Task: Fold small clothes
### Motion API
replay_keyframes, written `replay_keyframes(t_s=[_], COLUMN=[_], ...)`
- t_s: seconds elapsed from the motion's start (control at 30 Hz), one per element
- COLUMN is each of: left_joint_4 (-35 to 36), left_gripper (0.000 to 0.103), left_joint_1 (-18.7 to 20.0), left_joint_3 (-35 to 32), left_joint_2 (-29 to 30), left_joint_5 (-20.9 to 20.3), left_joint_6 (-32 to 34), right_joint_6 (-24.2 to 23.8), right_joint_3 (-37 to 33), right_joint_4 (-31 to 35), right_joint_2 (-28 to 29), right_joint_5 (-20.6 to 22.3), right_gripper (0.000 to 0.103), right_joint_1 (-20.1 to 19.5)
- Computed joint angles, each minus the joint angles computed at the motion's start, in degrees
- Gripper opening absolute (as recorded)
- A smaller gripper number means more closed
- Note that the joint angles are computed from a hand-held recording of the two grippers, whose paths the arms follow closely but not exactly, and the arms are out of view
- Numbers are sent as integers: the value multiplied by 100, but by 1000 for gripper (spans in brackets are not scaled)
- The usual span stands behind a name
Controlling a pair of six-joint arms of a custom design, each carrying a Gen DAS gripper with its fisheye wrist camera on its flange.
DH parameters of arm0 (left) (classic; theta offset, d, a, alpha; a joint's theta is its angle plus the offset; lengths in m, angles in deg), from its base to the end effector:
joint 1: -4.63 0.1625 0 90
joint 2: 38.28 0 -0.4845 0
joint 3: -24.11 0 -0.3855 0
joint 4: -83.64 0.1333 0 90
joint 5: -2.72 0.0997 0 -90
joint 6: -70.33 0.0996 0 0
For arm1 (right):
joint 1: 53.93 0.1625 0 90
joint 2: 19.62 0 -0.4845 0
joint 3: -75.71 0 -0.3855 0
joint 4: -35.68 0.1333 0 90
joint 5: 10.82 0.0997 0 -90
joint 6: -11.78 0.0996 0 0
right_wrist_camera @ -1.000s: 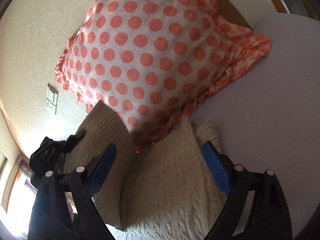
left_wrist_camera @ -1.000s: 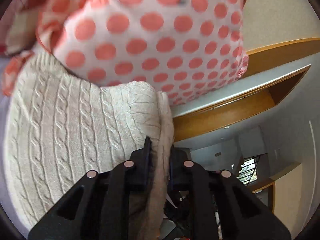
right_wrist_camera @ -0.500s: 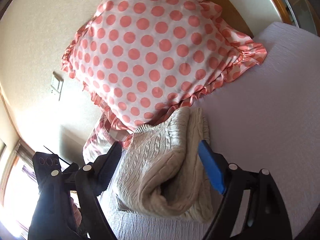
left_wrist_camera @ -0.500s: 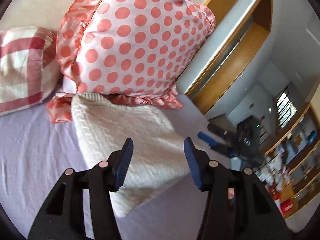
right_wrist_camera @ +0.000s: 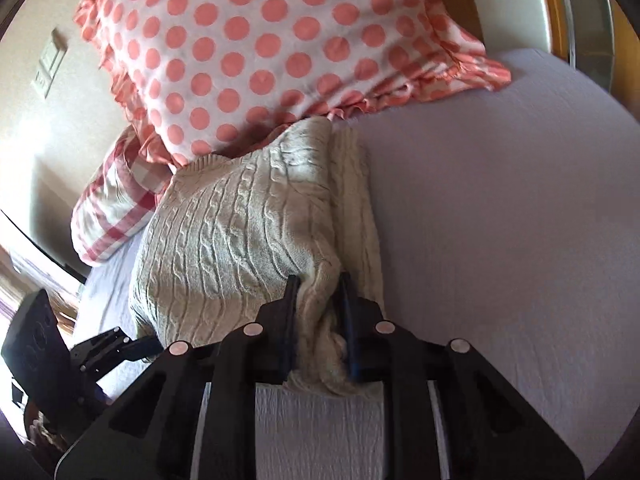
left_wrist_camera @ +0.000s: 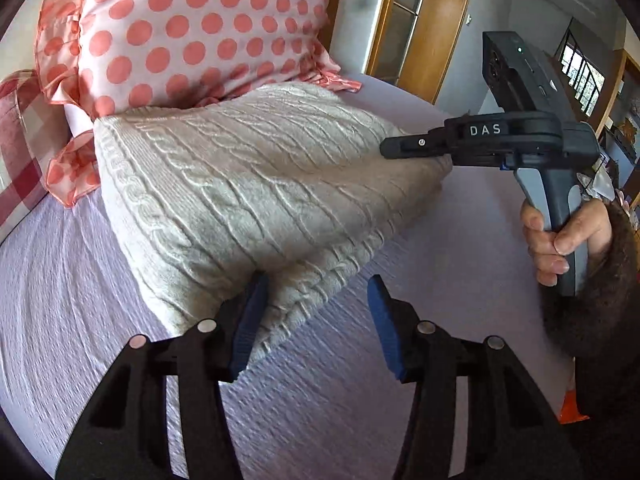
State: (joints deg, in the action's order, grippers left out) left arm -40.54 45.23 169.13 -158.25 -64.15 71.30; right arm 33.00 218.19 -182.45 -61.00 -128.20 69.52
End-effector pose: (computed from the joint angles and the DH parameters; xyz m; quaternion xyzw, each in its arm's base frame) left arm -0.0550 -0.2742 0.3444 0.4011 0.8905 -0.1531 0.1503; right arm 0.3036 -0.3008 0.0710 0.0456 -0.9452 0.3074 0.1002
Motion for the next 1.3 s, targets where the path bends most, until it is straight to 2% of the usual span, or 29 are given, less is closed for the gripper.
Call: replay_keyframes(t_s=[0.1, 0.2, 0.27, 0.33, 0.4, 0.43, 0.47, 0.53, 0.6, 0.73, 0.8, 0.83, 0.9, 0.93, 0.97, 1.0, 1.03, 1.07, 1.13, 1.23, 1.3], left_joint_4=[145, 286, 346, 268, -120, -352, -546, -880, -1014, -953, -1084, -1050, -1161, -1213, -1235, -1258, -1305, -1221, -782, -151, 256], left_gripper=[45, 45, 46, 50, 69, 71, 72, 77, 81, 83, 87, 87, 87, 86, 73, 57, 52, 40, 37, 37, 38], left_joint_1=[266, 593, 881, 1275, 1779, 2040, 2269, 2560, 2834, 3211, 3152, 3164, 3167, 3124, 3088, 3092, 3221, 3377, 3474, 3237, 3292], left_joint_3=[-141, -305, -457, -653, -831, -919, -1010, -1142, -1288, -1498, -1451, -1470, -1445, -1412, -1399, -1390, -1418, -1497, -1717, -1993, -2265], left_joint_2=[-59, -182, -246, -267, -163, -60, 81, 386, 744, 1346, 1431, 1500, 1608, 1631, 1666, 1692, 1744, 1729, 1552, 955, 711], left_joint_5=[-222, -557, -919, -1345, -1696, -1856, -1950, -1947, -1954, -2232, -2224, -2304, -2454, -2434, -2342, -2248, -2394, -2610, -2724, -2083, -1745], left_joint_6=[153, 313, 336, 324, 237, 171, 62, -246, -530, -1022, -957, -953, -934, -944, -982, -1041, -1071, -1060, -868, -457, -255], right_joint_6=[120, 271, 399, 406, 464, 444, 345, 329, 365, 448, 431, 354, 287, 304, 323, 324, 406, 486, 464, 276, 193], right_joint_3=[64, -18, -43, -29, 6, 6, -14, -164, -257, -453, -440, -391, -287, -225, -167, -140, -119, -117, -237, -736, -1103], right_joint_4=[-113, 318, 588, 553, 376, 188, -1, 248, 529, 1005, 961, 716, 371, 247, -50, -222, -352, -435, -379, 294, 704], right_joint_2=[68, -21, -118, -225, -409, -448, -471, -580, -610, -501, -406, -342, -218, -127, 7, 80, 143, 178, 235, 399, 637], right_joint_5=[-113, -422, -493, -489, -339, -288, -173, 238, 831, 1252, 1467, 1545, 1919, 2231, 2376, 2434, 2549, 2645, 2885, 3056, 3062], right_gripper=[20, 20, 20, 23, 56, 91, 98, 98, 98, 97, 97, 97, 84, 56, 42, 41, 39, 37, 35, 33, 33], right_joint_1=[127, 379, 467, 520, 451, 403, 329, 55, -370, -807, -938, -969, -1146, -1297, -1373, -1376, -1375, -1332, -1174, -765, -562])
